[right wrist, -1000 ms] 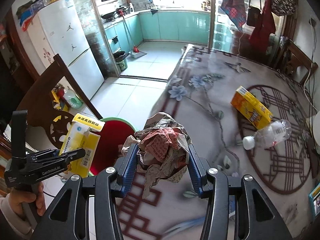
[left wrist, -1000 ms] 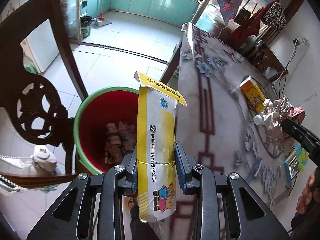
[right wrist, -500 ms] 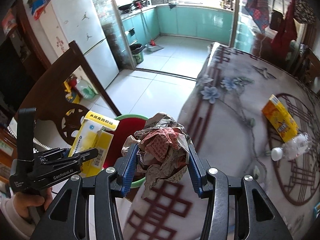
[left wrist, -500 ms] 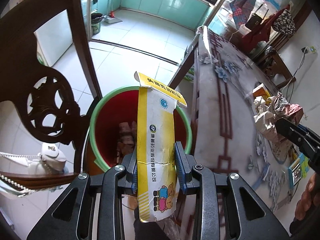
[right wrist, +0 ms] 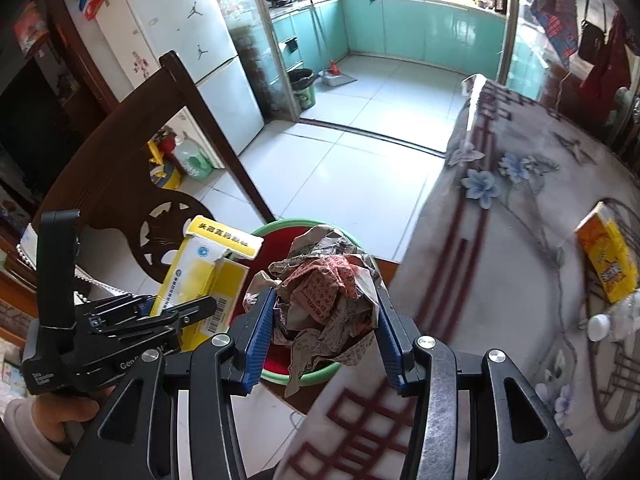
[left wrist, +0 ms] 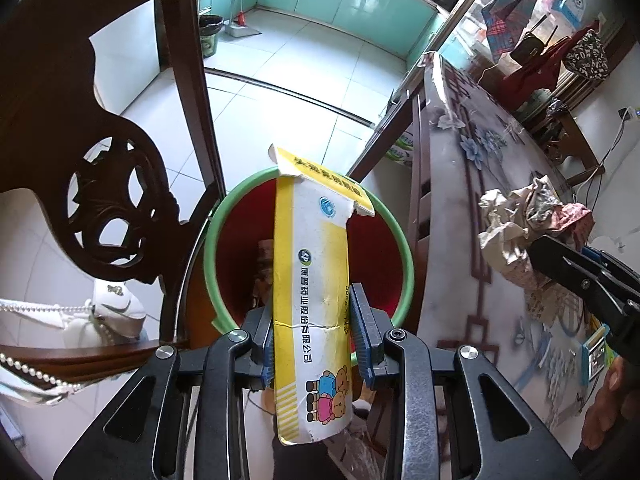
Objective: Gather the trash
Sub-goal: 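Drop the milk carton into the red bin while the right gripper drops the crumpled paper, then grasp the yellow snack box with the left gripper while the right gripper grasps the plastic bottle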
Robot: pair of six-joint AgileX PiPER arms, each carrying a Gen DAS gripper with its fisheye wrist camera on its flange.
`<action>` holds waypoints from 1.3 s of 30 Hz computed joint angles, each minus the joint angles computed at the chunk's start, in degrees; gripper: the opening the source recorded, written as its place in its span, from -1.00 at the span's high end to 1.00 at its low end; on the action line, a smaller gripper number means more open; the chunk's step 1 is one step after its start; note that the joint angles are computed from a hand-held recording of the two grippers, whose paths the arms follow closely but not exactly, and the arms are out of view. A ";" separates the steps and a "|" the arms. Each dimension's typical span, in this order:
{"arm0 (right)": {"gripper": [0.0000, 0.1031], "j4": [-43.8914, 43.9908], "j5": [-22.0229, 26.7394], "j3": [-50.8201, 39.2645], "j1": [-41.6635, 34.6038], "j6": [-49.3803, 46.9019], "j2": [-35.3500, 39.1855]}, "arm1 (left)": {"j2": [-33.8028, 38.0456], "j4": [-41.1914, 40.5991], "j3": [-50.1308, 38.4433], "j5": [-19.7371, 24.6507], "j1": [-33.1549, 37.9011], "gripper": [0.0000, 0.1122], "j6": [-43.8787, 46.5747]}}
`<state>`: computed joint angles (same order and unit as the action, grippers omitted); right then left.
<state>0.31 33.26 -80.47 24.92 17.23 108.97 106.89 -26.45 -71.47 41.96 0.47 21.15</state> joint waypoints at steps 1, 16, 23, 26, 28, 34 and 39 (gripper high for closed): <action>0.04 1.70 -0.18 -0.34 -0.25 -1.52 0.49 | 0.35 0.09 -0.35 0.19 0.07 0.48 -0.06; -0.23 -18.66 -1.57 10.55 -9.27 22.18 -6.69 | -1.01 1.79 -0.75 -3.71 -4.40 -0.47 -1.77; -0.34 -16.95 -7.28 20.02 -37.26 29.19 -14.77 | 0.86 4.77 -4.93 -2.47 -13.01 -0.48 -8.25; -0.35 -6.05 -8.08 16.30 -47.23 20.12 -10.84 | 1.86 4.47 -7.72 -1.37 -17.34 -0.49 -11.02; -0.35 -0.32 -5.91 10.77 -51.72 14.85 -5.78 | 3.69 5.82 -12.08 -0.19 -21.39 -0.49 -14.73; -0.35 8.58 1.76 -1.27 -57.52 5.55 6.21 | 10.81 8.87 -28.26 3.26 -31.13 -0.54 -25.28; -0.47 22.36 5.82 -6.10 -61.66 -9.66 13.13 | 23.88 12.90 -52.19 11.08 -37.54 -0.60 -35.79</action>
<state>22.67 39.08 -86.57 -36.74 7.58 122.10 130.77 -13.55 -123.66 53.04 -37.07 -14.64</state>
